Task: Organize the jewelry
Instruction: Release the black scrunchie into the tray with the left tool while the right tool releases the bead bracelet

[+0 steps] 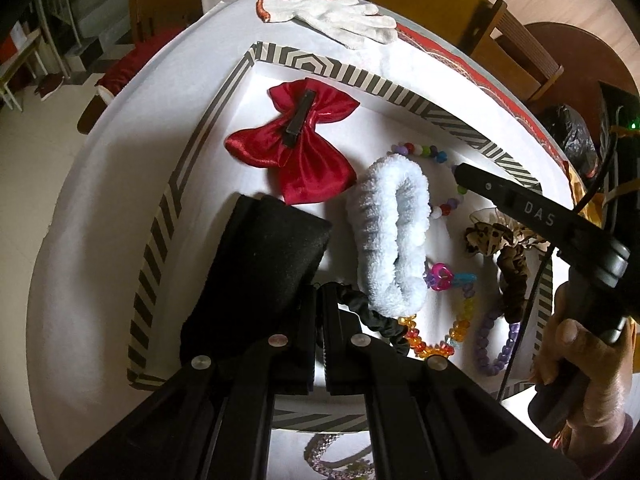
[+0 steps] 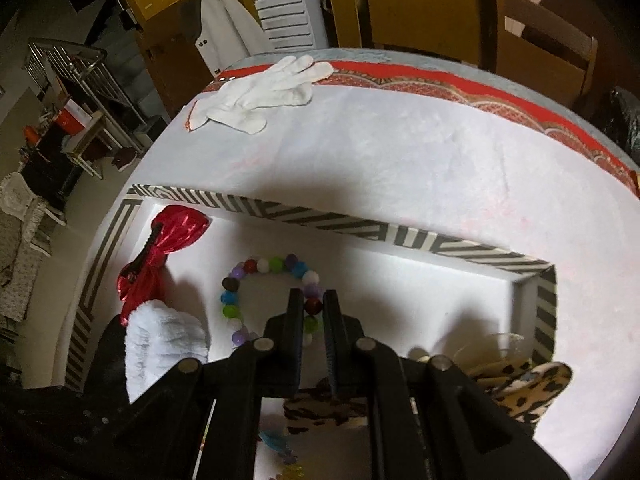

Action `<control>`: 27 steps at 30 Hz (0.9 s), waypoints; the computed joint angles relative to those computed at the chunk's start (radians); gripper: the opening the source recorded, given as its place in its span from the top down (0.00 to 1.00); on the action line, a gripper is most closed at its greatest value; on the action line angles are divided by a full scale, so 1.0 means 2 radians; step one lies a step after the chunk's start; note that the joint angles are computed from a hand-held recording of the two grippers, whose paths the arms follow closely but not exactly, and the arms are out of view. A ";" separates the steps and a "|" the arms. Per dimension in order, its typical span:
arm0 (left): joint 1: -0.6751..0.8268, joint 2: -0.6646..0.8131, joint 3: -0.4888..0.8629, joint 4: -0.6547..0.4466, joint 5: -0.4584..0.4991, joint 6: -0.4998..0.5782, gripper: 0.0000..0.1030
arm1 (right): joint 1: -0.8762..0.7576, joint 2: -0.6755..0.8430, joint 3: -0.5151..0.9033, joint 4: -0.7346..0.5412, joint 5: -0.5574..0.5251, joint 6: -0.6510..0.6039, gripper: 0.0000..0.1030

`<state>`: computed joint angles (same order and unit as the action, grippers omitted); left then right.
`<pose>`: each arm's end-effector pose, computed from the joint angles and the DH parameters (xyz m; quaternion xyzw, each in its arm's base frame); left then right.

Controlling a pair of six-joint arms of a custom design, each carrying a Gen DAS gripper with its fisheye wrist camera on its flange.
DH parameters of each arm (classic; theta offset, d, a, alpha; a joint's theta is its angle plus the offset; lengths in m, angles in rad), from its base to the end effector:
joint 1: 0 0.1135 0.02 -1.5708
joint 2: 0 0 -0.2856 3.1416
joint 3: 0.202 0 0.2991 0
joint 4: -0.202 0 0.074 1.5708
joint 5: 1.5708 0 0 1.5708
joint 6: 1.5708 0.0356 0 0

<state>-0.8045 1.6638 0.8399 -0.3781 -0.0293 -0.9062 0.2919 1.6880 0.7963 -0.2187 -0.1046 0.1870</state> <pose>0.2290 -0.2364 0.1214 -0.0526 0.9815 -0.1289 0.1311 0.3176 0.0993 0.1088 -0.0629 0.9703 0.1035 0.2093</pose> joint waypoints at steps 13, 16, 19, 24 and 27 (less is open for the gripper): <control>-0.015 0.001 0.010 -0.017 -0.016 0.004 0.62 | 0.004 -0.033 -0.018 -0.009 0.005 0.003 0.65; -0.020 -0.009 0.007 -0.018 -0.022 0.002 0.58 | 0.005 -0.077 -0.041 -0.013 -0.003 0.006 0.63; -0.027 -0.022 0.004 -0.026 -0.034 0.001 0.54 | 0.009 -0.123 -0.061 -0.025 -0.003 0.009 0.59; -0.043 -0.044 0.003 -0.047 -0.060 0.000 0.54 | 0.012 -0.199 -0.094 -0.055 -0.002 0.018 0.51; -0.048 -0.061 -0.005 -0.054 -0.065 -0.003 0.54 | 0.018 -0.247 -0.113 -0.075 0.002 0.021 0.49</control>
